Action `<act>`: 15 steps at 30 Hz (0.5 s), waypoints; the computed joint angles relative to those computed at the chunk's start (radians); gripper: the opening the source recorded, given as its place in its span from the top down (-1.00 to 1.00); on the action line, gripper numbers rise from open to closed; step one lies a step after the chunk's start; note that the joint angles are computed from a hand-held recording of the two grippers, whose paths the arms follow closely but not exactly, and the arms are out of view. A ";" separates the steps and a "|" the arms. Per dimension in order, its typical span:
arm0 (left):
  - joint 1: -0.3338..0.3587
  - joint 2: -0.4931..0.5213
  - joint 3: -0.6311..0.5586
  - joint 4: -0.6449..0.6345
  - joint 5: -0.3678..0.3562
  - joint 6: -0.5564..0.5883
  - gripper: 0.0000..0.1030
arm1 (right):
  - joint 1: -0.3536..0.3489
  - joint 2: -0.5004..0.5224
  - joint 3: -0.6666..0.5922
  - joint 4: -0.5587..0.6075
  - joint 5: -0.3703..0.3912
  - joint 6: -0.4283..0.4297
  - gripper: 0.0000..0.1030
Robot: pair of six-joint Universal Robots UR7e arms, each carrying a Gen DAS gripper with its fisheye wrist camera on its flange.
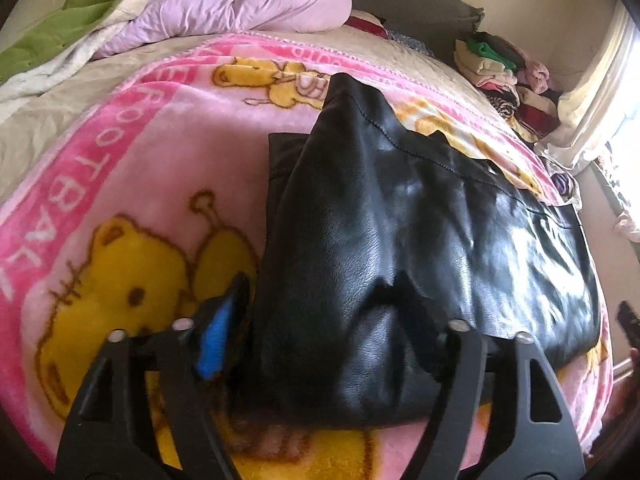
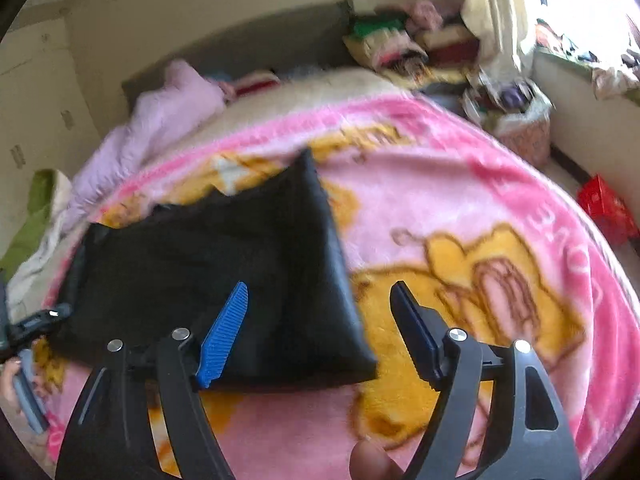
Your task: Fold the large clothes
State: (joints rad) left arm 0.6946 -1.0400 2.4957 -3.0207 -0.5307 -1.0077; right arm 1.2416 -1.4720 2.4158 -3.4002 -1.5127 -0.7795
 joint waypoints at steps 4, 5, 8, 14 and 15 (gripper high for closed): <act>-0.001 -0.003 0.004 0.007 0.011 -0.020 -0.53 | 0.063 -0.001 0.038 0.065 0.033 -0.101 -0.23; -0.003 -0.005 0.005 0.010 0.015 -0.024 -0.56 | 0.087 0.012 0.039 0.089 0.022 -0.118 -0.03; -0.010 -0.007 0.008 0.027 0.026 -0.038 -0.66 | 0.157 0.077 0.032 0.151 -0.022 -0.133 0.34; -0.011 -0.009 0.008 0.035 0.019 -0.041 -0.74 | 0.249 0.207 0.008 0.145 -0.131 -0.102 0.62; -0.008 -0.008 0.006 0.035 0.016 -0.040 -0.77 | 0.256 0.222 0.001 0.156 -0.148 -0.090 0.64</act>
